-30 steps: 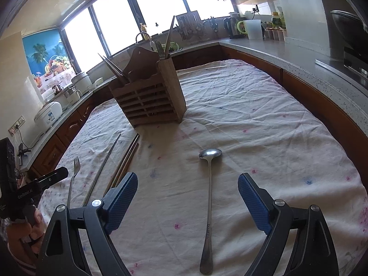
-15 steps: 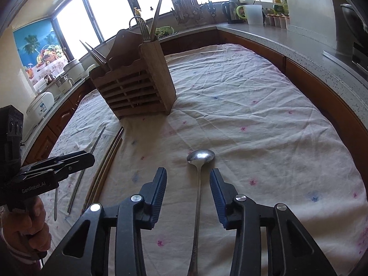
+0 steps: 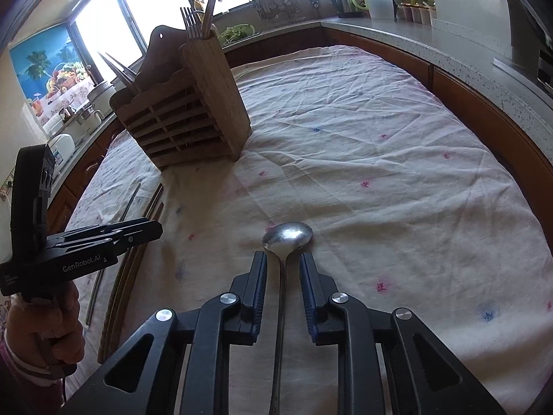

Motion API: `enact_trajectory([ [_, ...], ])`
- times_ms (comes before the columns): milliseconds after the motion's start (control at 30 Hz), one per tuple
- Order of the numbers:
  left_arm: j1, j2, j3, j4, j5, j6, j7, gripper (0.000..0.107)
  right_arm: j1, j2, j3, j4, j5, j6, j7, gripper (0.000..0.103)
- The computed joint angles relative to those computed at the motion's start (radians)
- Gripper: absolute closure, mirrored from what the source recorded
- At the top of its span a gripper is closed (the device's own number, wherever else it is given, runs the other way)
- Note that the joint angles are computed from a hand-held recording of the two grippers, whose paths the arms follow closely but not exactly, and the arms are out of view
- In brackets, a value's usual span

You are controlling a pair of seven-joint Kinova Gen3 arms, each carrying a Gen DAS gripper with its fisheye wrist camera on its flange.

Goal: Organize utensils
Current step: 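Grasp the long silver spoon with the right gripper while the left grasps a bamboo chopstick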

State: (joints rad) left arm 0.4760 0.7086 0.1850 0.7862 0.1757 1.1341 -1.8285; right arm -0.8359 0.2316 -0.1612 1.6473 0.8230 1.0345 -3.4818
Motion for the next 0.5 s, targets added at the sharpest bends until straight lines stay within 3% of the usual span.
enact_trajectory([
  [167,0.047,0.030,-0.025,-0.067,-0.053,0.033,0.004,0.082,0.023,0.015,0.006,-0.021,-0.034,-0.017,0.062,0.086],
  [333,0.094,0.024,-0.049,-0.057,-0.120,0.010,-0.010,0.083,0.023,0.033,0.016,-0.055,-0.059,0.003,0.121,0.086],
  [400,0.091,0.026,-0.043,-0.060,-0.121,0.011,-0.016,0.097,0.019,0.047,0.019,-0.080,-0.071,0.030,0.156,0.086],
  [500,0.087,0.031,-0.037,-0.068,-0.111,0.018,-0.013,0.101,0.017,0.057,0.024,-0.107,-0.096,0.052,0.210,0.089],
])
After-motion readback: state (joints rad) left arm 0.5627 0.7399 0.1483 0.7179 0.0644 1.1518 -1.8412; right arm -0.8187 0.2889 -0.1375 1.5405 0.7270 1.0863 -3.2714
